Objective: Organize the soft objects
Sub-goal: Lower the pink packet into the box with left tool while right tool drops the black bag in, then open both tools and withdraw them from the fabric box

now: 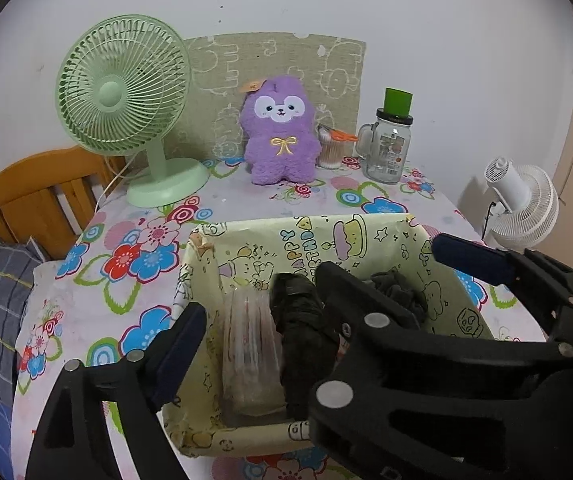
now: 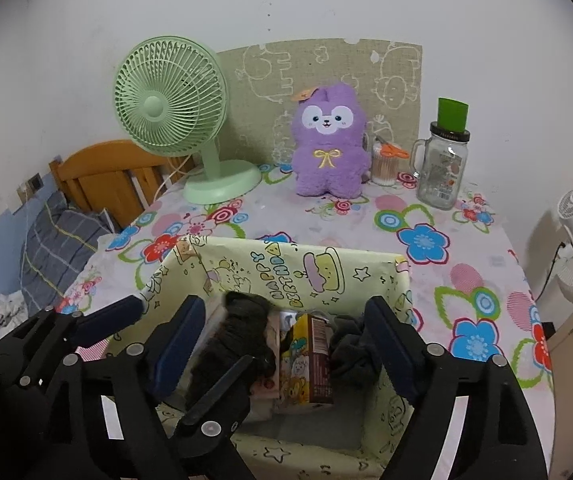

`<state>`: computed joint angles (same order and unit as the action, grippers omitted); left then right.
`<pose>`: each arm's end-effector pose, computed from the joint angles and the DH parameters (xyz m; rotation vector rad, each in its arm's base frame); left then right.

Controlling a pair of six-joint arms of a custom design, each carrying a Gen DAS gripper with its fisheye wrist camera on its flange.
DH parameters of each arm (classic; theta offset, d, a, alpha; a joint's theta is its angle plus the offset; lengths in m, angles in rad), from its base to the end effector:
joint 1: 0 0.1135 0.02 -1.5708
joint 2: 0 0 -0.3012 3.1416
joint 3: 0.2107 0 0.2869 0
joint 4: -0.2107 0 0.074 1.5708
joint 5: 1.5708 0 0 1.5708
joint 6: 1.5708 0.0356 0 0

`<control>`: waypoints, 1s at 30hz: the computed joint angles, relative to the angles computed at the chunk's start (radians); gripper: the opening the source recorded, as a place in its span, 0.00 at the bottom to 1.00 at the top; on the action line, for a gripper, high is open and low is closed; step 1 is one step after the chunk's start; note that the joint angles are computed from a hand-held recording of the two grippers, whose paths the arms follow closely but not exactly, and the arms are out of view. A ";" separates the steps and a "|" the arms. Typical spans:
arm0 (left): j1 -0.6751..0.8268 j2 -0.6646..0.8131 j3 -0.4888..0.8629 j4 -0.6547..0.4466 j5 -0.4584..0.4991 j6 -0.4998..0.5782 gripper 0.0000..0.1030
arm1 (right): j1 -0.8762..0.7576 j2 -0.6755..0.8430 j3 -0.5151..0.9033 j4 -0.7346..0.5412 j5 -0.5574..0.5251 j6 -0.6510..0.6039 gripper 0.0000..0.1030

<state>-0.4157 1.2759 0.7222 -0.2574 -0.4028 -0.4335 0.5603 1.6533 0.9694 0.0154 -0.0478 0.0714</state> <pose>0.2583 -0.0988 0.2278 -0.2074 2.2921 0.0495 0.3262 0.2067 0.2150 -0.5744 2.1942 0.3928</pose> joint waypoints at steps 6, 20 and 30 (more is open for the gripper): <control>-0.032 -0.035 -0.001 -0.027 -0.022 -0.017 0.86 | -0.001 -0.051 -0.030 -0.004 0.017 0.004 0.89; -0.186 -0.161 0.013 -0.141 -0.171 -0.084 0.87 | 0.014 -0.266 -0.143 -0.030 0.063 0.015 0.97; -0.358 -0.237 0.032 -0.263 -0.329 -0.184 0.88 | 0.040 -0.464 -0.235 -0.086 0.103 0.045 0.98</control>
<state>-0.7741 1.0394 0.7542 -0.5201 -0.7319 -0.6171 0.6002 1.1889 0.7342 -0.0709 0.0549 0.1162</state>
